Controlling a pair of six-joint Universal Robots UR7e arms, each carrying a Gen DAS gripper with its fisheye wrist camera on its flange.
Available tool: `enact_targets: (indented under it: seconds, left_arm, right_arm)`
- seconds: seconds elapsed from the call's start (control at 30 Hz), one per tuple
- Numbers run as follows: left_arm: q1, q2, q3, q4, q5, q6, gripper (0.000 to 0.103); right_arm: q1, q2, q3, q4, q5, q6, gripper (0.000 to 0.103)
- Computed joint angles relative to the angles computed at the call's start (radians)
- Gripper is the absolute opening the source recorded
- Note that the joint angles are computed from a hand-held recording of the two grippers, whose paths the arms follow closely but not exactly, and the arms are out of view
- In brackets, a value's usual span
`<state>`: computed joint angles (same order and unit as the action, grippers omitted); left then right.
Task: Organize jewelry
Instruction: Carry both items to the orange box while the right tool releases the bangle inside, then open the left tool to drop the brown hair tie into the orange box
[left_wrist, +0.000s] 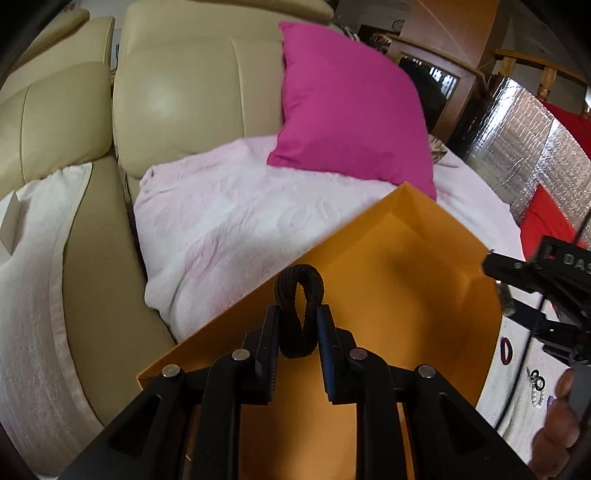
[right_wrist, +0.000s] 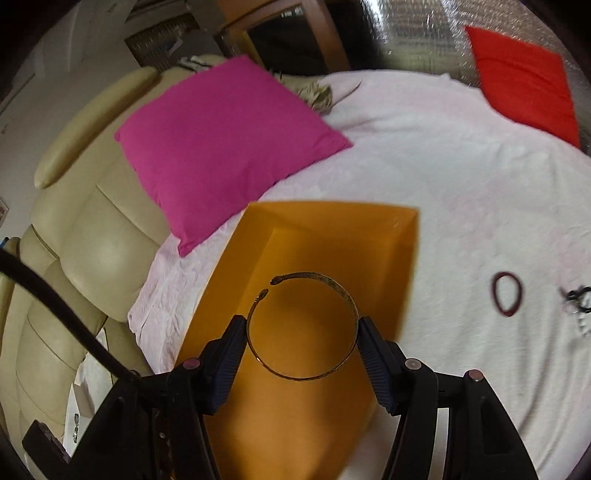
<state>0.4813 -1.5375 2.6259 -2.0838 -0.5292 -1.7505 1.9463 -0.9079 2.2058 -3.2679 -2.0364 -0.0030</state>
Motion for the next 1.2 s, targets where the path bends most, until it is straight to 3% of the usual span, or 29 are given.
enact_targets:
  seconds: [0.17,0.27,0.33,0.4,0.6,0.83,1.03,1.2]
  left_arm:
    - [0.02,0.008,-0.001,-0.01,-0.012,-0.01,0.022]
    - [0.027,0.014,-0.015,0.028,-0.018,-0.045,0.037]
    - [0.029,0.017,-0.02,0.041,-0.018,-0.06,0.039]
    - [0.029,0.026,-0.03,0.077,-0.016,-0.087,0.054]
    - [-0.003,0.063,-0.078,0.261,0.019,-0.217,0.068]
    - [-0.043,0.154,-0.146,0.429,0.064,-0.322,0.069]
    - [-0.123,0.325,-0.267,0.709,0.132,-0.474,0.077]
    - [-0.165,0.426,-0.298,0.609,0.178,-0.334,0.078]
  right_arm:
    - [-0.009,0.047,-0.014,0.006,-0.003,0.003,0.064]
    - [-0.02,0.071,-0.026,0.017,0.002,0.01,0.065]
    - [-0.034,0.071,-0.031,0.053,0.013,0.036,0.065]
    - [-0.044,0.07,-0.023,0.041,0.023,0.039,0.065]
    - [-0.068,0.006,0.042,-0.043,0.099,0.024,0.067]
    - [-0.11,-0.156,0.128,-0.113,0.136,0.001,0.067]
    - [-0.201,-0.393,0.24,-0.131,0.105,-0.068,0.067]
    - [-0.306,-0.608,0.343,-0.148,0.086,-0.156,0.067]
